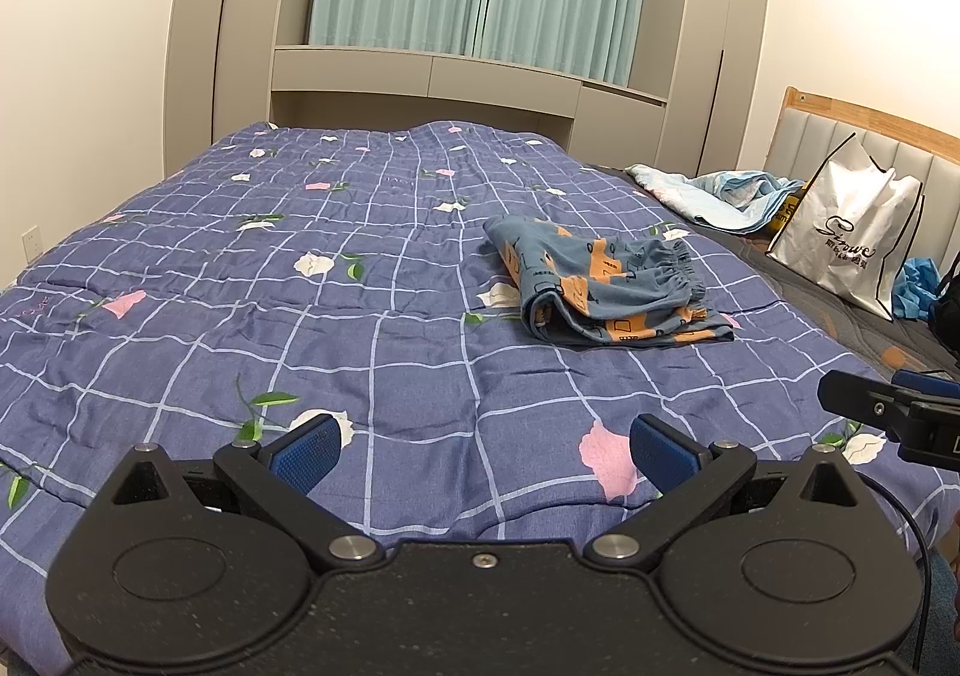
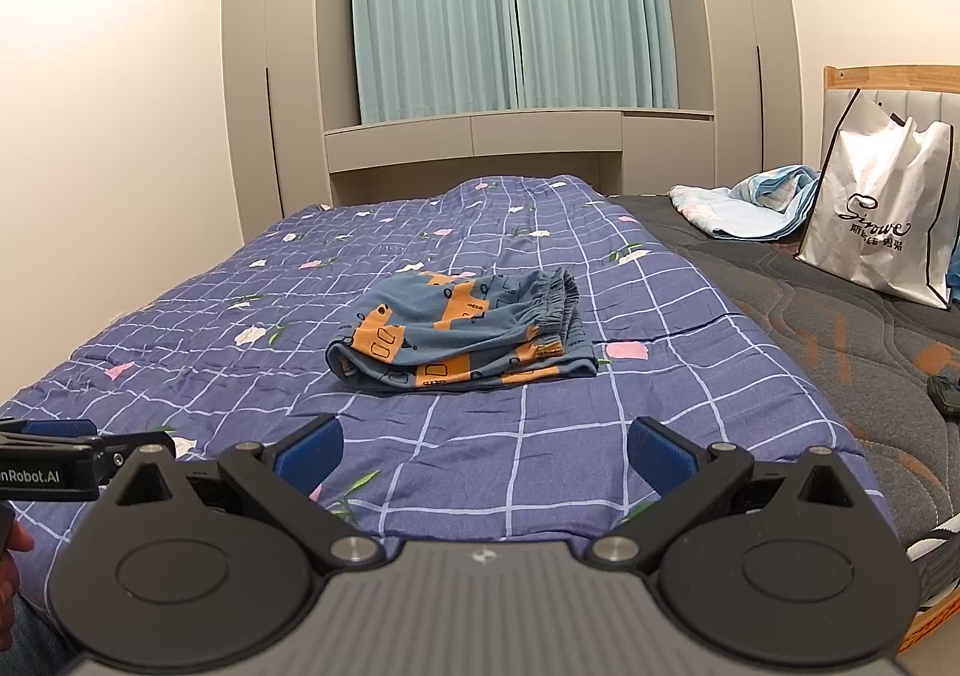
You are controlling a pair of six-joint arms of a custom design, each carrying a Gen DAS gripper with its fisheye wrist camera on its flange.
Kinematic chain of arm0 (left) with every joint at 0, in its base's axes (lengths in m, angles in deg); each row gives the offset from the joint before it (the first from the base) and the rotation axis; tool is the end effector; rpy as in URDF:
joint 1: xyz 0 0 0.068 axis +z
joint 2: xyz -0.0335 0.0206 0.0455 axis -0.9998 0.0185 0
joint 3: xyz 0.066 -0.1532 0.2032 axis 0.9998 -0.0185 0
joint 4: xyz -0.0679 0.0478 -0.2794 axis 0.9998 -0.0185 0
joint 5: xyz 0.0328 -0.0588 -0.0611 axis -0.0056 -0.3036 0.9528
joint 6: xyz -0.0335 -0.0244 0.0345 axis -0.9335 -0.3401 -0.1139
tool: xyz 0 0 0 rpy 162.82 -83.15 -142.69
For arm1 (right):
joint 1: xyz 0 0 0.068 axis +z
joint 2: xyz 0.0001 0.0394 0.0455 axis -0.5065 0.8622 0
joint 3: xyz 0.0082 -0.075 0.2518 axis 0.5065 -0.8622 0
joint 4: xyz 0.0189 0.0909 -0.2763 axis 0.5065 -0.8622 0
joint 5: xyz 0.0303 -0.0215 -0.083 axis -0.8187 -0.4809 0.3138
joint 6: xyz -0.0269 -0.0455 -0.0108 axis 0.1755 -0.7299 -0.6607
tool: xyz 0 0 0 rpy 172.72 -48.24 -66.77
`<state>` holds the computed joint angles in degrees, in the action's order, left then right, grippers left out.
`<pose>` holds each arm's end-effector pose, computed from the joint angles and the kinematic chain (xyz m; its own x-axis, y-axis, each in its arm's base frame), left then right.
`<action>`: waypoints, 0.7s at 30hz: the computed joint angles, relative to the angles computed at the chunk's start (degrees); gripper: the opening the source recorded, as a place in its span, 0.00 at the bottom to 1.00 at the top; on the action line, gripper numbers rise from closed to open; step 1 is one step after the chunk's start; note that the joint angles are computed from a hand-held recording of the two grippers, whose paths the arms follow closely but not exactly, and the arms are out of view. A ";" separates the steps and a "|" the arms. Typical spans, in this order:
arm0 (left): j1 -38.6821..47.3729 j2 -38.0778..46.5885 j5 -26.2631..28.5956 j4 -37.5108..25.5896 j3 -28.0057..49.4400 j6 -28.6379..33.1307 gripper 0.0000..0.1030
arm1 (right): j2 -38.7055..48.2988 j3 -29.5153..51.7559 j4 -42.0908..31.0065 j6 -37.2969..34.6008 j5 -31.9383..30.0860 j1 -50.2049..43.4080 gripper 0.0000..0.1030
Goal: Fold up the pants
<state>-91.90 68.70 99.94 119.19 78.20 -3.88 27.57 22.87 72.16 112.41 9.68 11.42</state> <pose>0.3315 -0.0361 0.0033 -0.4551 0.1790 -0.8723 0.5770 0.8054 -0.1358 0.1834 0.1248 0.0090 -0.3121 0.2150 -0.9254 0.3840 0.9195 0.0841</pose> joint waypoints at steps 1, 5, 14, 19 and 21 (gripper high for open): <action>-0.04 0.07 -0.11 -0.04 0.00 0.04 0.99 | 0.00 0.00 0.00 0.00 0.00 0.00 1.00; -0.85 -0.50 -2.96 0.57 -1.00 0.65 0.99 | 0.12 0.15 -0.10 0.03 -0.08 -0.03 1.00; -0.53 -0.64 -2.31 0.09 -0.87 0.26 0.99 | 0.85 0.32 0.51 -0.28 -0.41 -0.23 1.00; -0.52 -0.61 -2.16 -0.06 -0.77 0.30 0.99 | 1.19 0.26 1.06 -0.80 -0.78 -0.56 1.00; -0.53 -0.64 -2.14 -0.09 -0.78 0.21 0.99 | 1.11 0.30 0.93 -0.82 -0.76 -0.54 1.00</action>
